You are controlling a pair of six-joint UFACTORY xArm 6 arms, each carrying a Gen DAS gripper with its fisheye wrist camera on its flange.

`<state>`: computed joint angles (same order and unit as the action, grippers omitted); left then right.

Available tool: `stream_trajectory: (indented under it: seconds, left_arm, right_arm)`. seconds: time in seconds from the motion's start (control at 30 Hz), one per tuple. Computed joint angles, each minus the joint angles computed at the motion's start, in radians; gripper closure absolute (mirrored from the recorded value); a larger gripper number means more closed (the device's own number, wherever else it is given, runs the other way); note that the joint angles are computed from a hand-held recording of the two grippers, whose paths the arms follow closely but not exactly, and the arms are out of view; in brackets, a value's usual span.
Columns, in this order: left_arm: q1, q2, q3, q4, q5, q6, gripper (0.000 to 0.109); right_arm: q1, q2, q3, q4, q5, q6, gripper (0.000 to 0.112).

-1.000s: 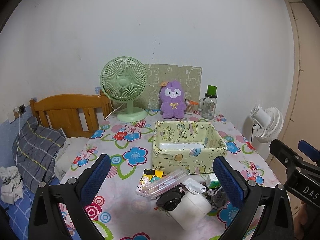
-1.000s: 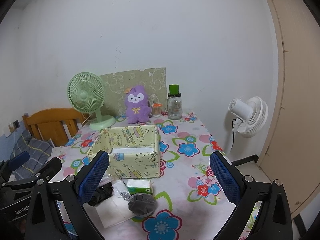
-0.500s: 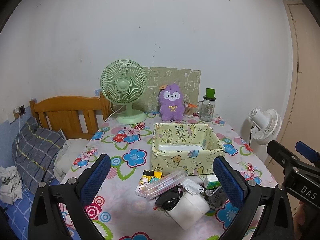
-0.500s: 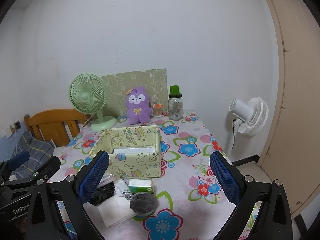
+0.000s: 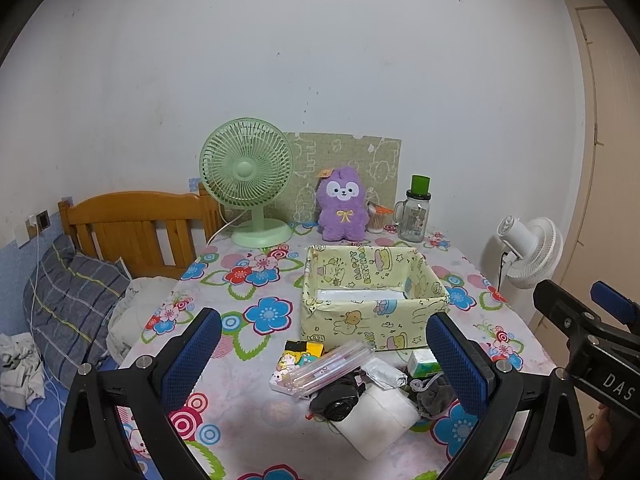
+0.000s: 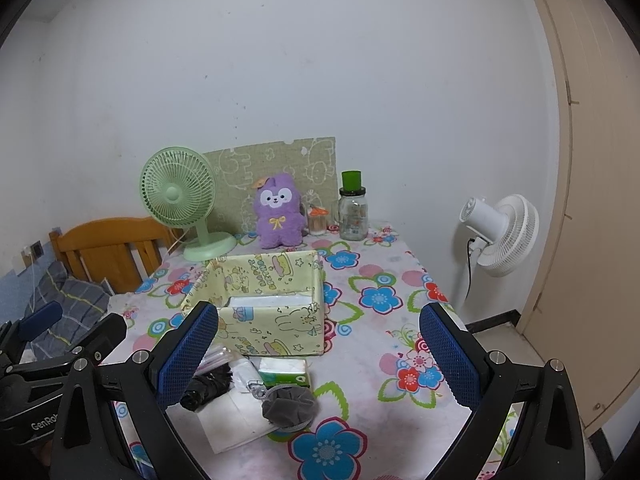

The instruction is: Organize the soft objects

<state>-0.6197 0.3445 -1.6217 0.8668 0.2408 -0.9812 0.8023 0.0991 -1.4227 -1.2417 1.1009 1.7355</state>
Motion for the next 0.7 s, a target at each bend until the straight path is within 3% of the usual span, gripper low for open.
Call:
stream_trajectory:
  seconds: [0.47, 0.7]
  left_arm:
    - [0.002, 0.091, -0.075, -0.154, 0.011, 0.148, 0.006]
    - [-0.006, 0.181, -0.168, -0.291, 0.076, 0.285, 0.007]
  right_arm:
    - [-0.05, 0.047, -0.028, 0.024, -0.062, -0.021, 0.01]
    - [-0.085, 0.098, -0.058, 0.05, -0.079, -0.023, 0.011]
